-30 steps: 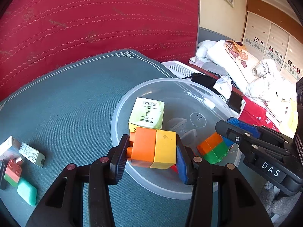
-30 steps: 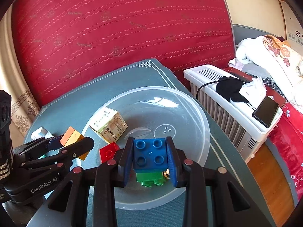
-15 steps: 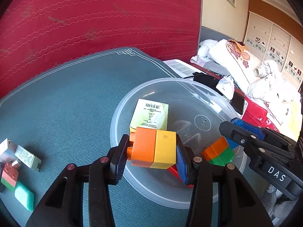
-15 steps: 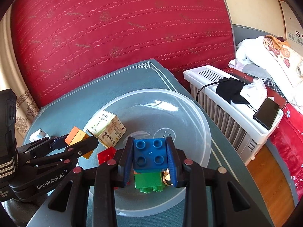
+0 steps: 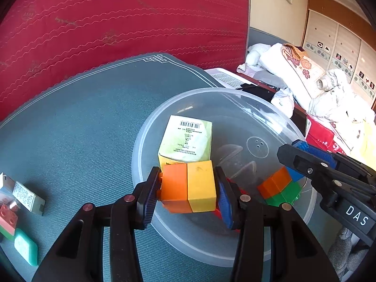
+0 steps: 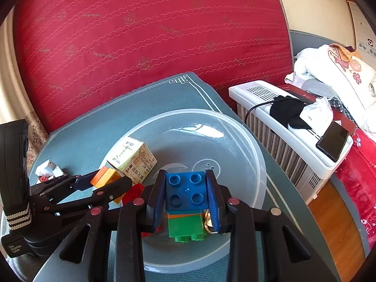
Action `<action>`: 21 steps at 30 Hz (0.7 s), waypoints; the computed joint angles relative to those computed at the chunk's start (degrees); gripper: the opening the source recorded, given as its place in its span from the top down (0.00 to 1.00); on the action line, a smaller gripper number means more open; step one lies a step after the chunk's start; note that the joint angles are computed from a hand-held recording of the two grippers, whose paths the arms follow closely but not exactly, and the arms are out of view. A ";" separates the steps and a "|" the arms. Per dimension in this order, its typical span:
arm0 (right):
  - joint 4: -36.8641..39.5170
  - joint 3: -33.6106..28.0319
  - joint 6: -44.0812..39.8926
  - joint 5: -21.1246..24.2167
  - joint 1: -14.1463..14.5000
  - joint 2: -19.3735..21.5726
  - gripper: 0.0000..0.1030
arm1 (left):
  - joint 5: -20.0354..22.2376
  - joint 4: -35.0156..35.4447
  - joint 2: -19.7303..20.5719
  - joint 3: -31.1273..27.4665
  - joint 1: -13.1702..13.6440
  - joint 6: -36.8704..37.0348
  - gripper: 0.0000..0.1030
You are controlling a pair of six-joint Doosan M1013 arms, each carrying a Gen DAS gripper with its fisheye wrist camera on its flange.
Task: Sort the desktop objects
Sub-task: 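Lower and open left tool to drop the orange-yellow block while right tool releases the blue block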
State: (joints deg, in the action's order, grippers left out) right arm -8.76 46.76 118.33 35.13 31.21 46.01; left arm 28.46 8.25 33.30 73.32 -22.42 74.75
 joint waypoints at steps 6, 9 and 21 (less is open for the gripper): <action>-0.09 -0.14 -0.08 0.03 0.05 0.14 0.65 | 0.05 0.51 0.71 -1.08 0.27 0.17 0.53; 0.19 -0.34 -0.31 0.08 0.08 0.26 0.65 | -0.47 -1.83 0.80 -1.17 0.46 2.23 0.53; 0.49 0.03 1.50 0.21 0.06 0.07 0.57 | -3.74 -16.21 -0.93 0.95 1.64 12.03 0.21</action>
